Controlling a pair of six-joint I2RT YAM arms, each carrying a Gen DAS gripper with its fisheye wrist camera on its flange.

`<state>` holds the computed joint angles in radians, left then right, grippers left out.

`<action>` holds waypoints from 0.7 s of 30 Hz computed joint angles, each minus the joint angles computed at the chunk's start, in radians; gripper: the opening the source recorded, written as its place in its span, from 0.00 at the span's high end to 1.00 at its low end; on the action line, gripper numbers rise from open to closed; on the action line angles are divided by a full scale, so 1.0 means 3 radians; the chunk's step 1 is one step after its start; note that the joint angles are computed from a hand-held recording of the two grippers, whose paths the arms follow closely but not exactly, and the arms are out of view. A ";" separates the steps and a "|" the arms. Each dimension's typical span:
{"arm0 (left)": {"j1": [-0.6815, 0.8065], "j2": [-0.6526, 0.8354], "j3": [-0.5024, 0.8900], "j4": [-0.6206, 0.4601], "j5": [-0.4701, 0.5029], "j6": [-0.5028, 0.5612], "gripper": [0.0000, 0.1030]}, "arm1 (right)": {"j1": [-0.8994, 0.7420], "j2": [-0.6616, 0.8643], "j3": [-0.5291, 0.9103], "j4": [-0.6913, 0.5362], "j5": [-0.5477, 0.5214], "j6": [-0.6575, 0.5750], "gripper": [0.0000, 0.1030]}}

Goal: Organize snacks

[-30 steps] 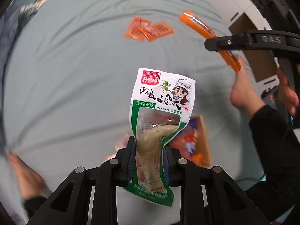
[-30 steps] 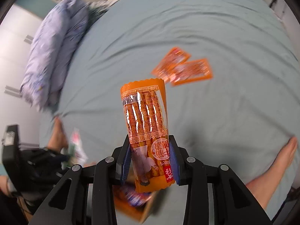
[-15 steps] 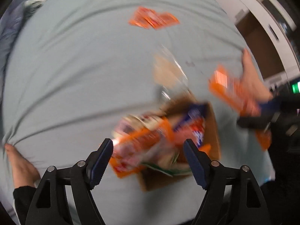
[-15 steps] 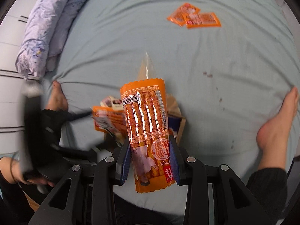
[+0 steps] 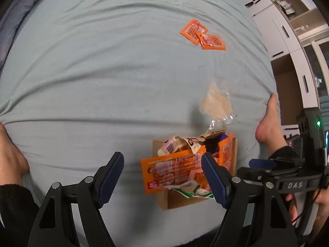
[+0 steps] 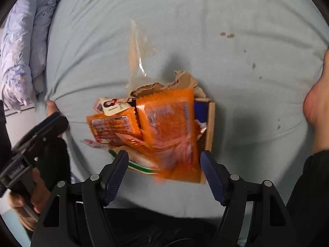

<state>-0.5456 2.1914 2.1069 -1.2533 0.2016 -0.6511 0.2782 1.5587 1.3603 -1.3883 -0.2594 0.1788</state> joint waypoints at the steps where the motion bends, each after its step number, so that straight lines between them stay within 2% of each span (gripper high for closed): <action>1: 0.0001 0.0000 0.0003 0.0004 0.0011 -0.0005 0.24 | -0.0026 0.0019 0.0042 -0.0023 -0.0034 -0.0011 0.30; 6: 0.0029 -0.0026 -0.0021 0.0027 0.0052 -0.0022 0.24 | -0.0137 -0.0080 0.0213 0.0083 0.0082 -0.0009 0.30; 10: 0.0031 0.0011 0.0041 0.0011 0.0028 -0.0049 0.24 | -0.0199 -0.0205 0.0264 0.0321 0.0532 0.0014 0.30; 14: 0.0045 0.0032 0.0080 -0.0004 -0.0023 -0.0064 0.24 | -0.0107 -0.0446 0.0176 0.0733 0.1224 0.0083 0.30; 16: 0.0061 0.0042 0.0087 -0.0009 -0.0046 -0.0086 0.24 | -0.0093 -0.0471 0.0242 0.0806 0.1495 0.0091 0.30; 19: 0.0085 0.0078 0.0114 -0.0014 -0.0054 -0.0109 0.24 | -0.0073 -0.0443 0.0361 0.0769 0.1749 0.0115 0.30; 21: 0.0098 0.0122 0.0155 -0.0035 -0.0055 -0.0110 0.24 | -0.0034 -0.0450 0.0338 0.0822 0.1775 0.0152 0.30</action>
<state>-0.5161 2.2280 2.1533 -1.2638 0.1851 -0.6841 0.2680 1.4237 1.4617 -1.1417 0.2730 0.2245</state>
